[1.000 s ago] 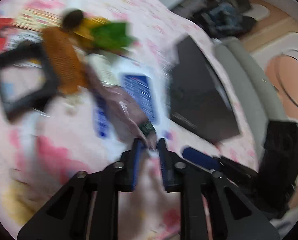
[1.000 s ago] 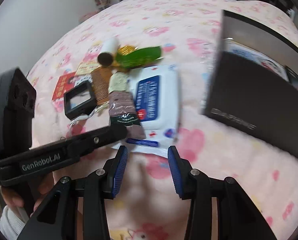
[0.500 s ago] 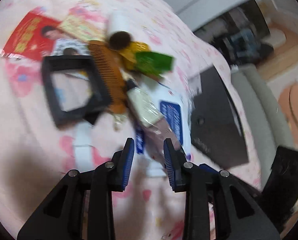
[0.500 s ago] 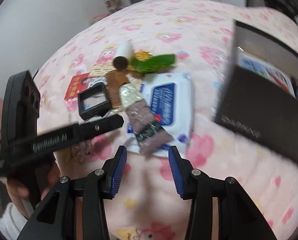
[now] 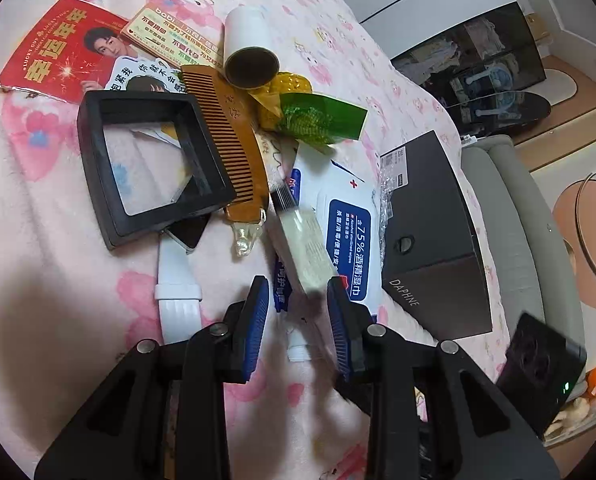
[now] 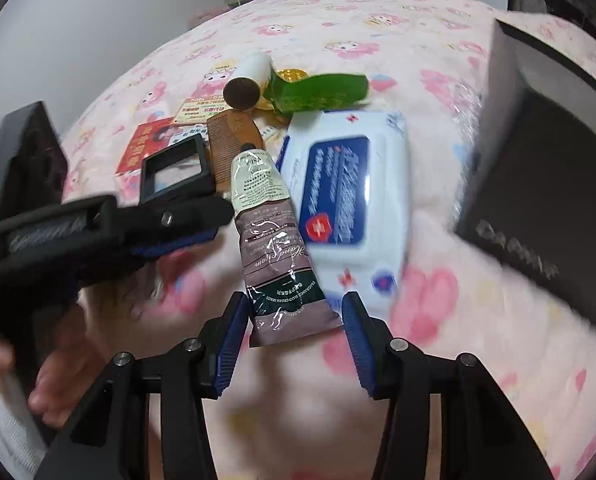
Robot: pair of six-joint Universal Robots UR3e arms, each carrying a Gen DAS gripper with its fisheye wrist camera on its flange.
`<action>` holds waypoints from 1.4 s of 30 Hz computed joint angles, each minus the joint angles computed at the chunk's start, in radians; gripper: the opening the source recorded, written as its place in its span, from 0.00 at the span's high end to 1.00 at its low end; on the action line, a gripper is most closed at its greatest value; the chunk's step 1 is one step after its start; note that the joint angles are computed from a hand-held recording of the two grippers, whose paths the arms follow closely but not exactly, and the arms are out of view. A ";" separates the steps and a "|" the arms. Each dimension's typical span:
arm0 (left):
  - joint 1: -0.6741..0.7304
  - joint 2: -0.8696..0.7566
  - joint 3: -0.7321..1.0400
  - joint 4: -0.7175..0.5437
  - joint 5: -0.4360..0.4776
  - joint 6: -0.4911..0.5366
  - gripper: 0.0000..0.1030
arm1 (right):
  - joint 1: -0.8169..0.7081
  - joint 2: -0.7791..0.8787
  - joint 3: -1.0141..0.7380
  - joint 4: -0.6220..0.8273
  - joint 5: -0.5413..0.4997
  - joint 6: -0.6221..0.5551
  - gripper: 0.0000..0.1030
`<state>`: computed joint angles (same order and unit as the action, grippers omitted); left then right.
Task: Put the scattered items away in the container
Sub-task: 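Close the left gripper on the cap end of the hand-cream tube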
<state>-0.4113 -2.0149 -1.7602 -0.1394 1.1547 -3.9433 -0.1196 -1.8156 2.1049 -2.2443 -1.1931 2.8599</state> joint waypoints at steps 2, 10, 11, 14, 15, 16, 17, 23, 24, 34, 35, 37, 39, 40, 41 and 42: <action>-0.001 0.000 0.003 -0.005 -0.001 0.001 0.72 | -0.048 -0.079 0.016 0.094 0.010 -0.070 0.57; -0.045 -0.024 0.074 -0.074 0.011 0.055 0.71 | -0.257 -0.324 0.082 0.361 -0.026 -0.283 0.57; -0.056 -0.025 0.086 -0.088 0.028 0.064 0.71 | -0.288 -0.345 0.094 0.370 -0.033 -0.278 0.57; -0.079 -0.032 0.108 -0.079 0.059 0.070 0.71 | -0.407 -0.418 0.097 0.483 0.005 -0.315 0.56; -0.085 -0.036 0.115 -0.072 0.071 0.071 0.71 | -0.449 -0.442 0.091 0.535 0.025 -0.338 0.56; -0.091 -0.041 0.123 -0.064 0.079 0.072 0.71 | -0.479 -0.461 0.082 0.587 0.043 -0.371 0.56; -0.093 -0.051 0.134 -0.053 0.078 0.069 0.71 | -0.506 -0.481 0.074 0.652 0.063 -0.414 0.56; -0.096 -0.108 0.215 -0.133 0.015 0.111 0.69 | -0.480 -0.487 0.126 0.679 0.064 -0.419 0.56; -0.099 -0.116 0.236 -0.177 0.009 0.126 0.69 | -0.477 -0.487 0.141 0.662 0.068 -0.406 0.56; -0.095 -0.014 0.121 -0.209 -0.008 0.129 0.69 | -0.680 -0.601 0.086 0.913 0.190 -0.557 0.56; -0.088 0.006 0.089 -0.189 -0.014 0.118 0.69 | -0.689 -0.602 0.080 0.926 0.199 -0.563 0.56; -0.095 0.018 0.081 -0.187 0.024 0.113 0.69 | -0.653 -0.580 0.082 0.887 0.182 -0.515 0.56; -0.101 0.029 0.074 -0.186 0.063 0.107 0.69 | -0.630 -0.565 0.087 0.865 0.168 -0.491 0.56; -0.104 0.030 0.076 -0.191 0.077 0.107 0.69 | -0.631 -0.567 0.089 0.873 0.168 -0.495 0.56; -0.108 0.019 0.096 -0.214 0.077 0.119 0.69 | -0.635 -0.573 0.087 0.889 0.174 -0.503 0.56; -0.113 0.008 0.119 -0.243 0.080 0.132 0.69 | -0.620 -0.568 0.093 0.874 0.183 -0.493 0.56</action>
<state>-0.5245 -2.0073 -1.6413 -0.3820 1.2344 -3.8115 -0.7399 -2.3837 2.1979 -1.3703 -1.0105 2.3673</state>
